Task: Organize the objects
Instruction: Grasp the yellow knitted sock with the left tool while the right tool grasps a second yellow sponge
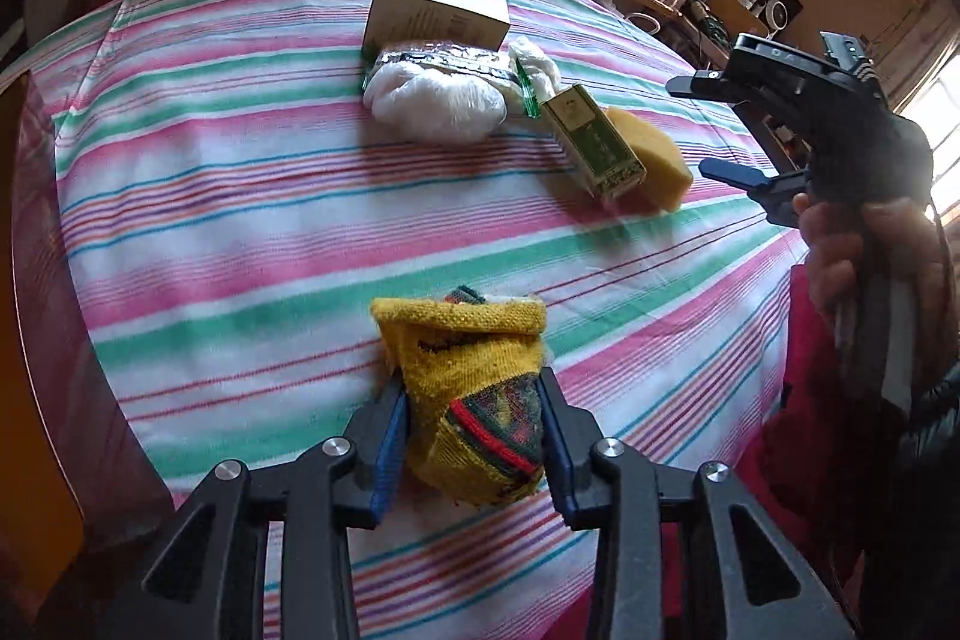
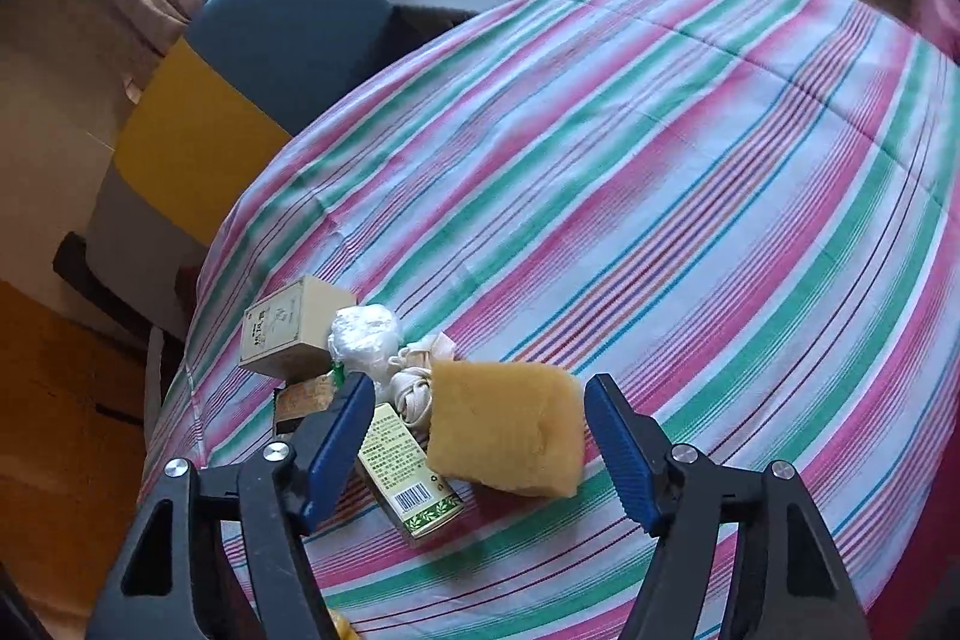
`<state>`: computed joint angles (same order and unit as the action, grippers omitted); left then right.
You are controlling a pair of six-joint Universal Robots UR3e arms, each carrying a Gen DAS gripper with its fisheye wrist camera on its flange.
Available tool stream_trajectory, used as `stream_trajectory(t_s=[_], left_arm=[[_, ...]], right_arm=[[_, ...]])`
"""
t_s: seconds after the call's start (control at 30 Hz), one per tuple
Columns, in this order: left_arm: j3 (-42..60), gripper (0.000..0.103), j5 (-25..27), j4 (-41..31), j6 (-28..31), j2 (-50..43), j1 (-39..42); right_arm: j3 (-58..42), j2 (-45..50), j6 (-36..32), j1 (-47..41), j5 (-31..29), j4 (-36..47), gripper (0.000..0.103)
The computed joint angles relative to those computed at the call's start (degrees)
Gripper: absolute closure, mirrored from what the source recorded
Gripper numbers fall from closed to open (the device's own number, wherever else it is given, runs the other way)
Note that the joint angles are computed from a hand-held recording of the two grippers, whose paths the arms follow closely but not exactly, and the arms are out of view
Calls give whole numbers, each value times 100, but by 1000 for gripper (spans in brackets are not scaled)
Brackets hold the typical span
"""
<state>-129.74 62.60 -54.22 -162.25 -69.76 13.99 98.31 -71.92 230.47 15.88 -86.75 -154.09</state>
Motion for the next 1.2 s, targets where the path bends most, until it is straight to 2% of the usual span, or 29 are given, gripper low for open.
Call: stream_trajectory(t_s=[0.17, 0.37, 0.57, 0.6, 0.67, 0.8, 0.87, 0.93, 1.0, 1.1, 1.13, 1.2], left_arm=[[-137, 64, -243, -228, 174, 169, 293], [-293, 64, -404, -326, 303, 382, 474], [-409, 64, -400, -109, 239, 389, 426], [-402, 64, -396, -118, 238, 402, 420], [-385, 66, -400, -280, 329, 546, 451], [-217, 67, -781, -1507, 927, 1269, 870], [-47, 67, -929, -2304, 1342, 1744, 1181], [234, 67, -1134, -3415, 1998, 2254, 1738], [654, 67, -1280, -4730, 2826, 2744, 2605], [1443, 67, -1360, -6382, 4059, 2875, 4132], [1615, 67, -1341, -6554, 4242, 2807, 4501], [1865, 67, -1315, -6266, 4217, 2426, 5053]], right_arm=[[-489, 276, -159, 155, -85, 512, 22], [-1200, 665, -478, 343, -272, 1248, 21], [-1831, 1055, -760, 475, -405, 1778, 21], [-2055, 1175, -854, 540, -564, 2039, 25], [-2483, 1400, -985, 619, -747, 2594, 45], [-2168, 1169, -830, 586, -931, 2354, 51], [-1936, 994, -627, 516, -1051, 2310, 51], [-1905, 972, -558, 467, -1018, 2386, 51], [-2033, 1028, -586, 514, -1106, 2558, 51], [-2041, 996, -633, 579, -1239, 2497, 51], [-1988, 964, -652, 577, -1249, 2425, 51], [-2056, 969, -627, 624, -1273, 2406, 51]])
